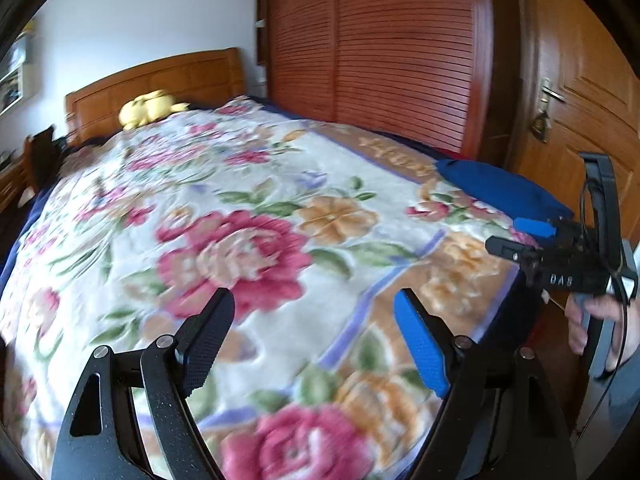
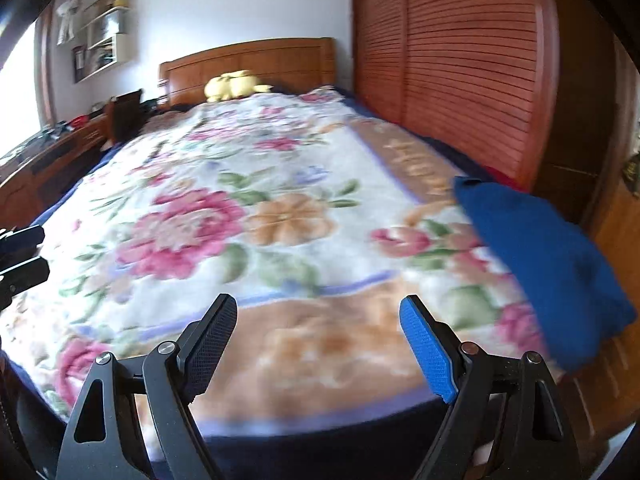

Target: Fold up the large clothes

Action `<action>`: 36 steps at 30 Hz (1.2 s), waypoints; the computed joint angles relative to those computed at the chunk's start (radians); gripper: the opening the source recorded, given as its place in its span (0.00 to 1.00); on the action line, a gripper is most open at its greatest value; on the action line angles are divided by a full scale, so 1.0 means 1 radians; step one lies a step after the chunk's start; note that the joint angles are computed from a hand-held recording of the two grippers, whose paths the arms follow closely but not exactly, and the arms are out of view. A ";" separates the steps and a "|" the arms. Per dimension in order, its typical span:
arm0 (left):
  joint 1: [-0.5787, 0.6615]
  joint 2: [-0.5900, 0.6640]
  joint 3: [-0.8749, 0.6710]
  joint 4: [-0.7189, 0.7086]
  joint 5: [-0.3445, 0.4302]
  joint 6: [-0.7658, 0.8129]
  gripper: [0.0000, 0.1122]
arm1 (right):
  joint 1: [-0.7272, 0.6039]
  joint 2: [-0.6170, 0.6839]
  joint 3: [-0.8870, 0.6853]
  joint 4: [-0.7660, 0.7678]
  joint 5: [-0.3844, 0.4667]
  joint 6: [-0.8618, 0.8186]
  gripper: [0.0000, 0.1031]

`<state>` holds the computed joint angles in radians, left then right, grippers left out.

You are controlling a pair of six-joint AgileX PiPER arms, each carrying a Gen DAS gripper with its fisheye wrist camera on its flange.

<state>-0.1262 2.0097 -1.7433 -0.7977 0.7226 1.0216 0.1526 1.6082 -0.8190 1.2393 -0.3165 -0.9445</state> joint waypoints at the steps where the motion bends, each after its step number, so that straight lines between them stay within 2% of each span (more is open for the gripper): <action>1: 0.022 -0.006 0.010 0.004 -0.005 0.001 0.73 | 0.031 0.011 -0.010 0.007 -0.008 0.006 0.82; 4: 0.075 -0.031 0.051 0.000 -0.037 0.009 0.73 | 0.106 0.052 -0.063 0.034 -0.026 0.007 0.82; 9: 0.177 -0.053 0.087 -0.037 -0.054 0.007 0.73 | 0.216 0.105 -0.134 -0.062 -0.056 0.135 0.82; 13: 0.242 -0.072 0.118 -0.052 -0.092 0.001 0.73 | 0.286 0.104 -0.142 -0.141 -0.075 0.220 0.82; 16: 0.287 -0.077 0.131 -0.078 -0.095 0.012 0.73 | 0.338 0.090 -0.127 -0.151 -0.117 0.223 0.82; 18: 0.308 -0.080 0.135 -0.091 -0.098 0.019 0.73 | 0.334 0.098 -0.123 -0.216 -0.116 0.276 0.82; 21: 0.330 -0.079 0.133 -0.104 -0.104 0.025 0.73 | 0.357 0.100 -0.116 -0.207 -0.145 0.255 0.82; 23: 0.342 -0.080 0.134 -0.113 -0.104 0.032 0.73 | 0.342 0.125 -0.127 -0.258 -0.151 0.292 0.82; 36: 0.361 -0.117 0.183 -0.156 -0.140 0.097 0.73 | 0.348 0.134 -0.133 -0.267 -0.165 0.312 0.82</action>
<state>0.2345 1.8928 -1.5600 -0.9537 0.5823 1.1186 0.5004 1.7424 -0.9524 0.9723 -0.4817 -0.6322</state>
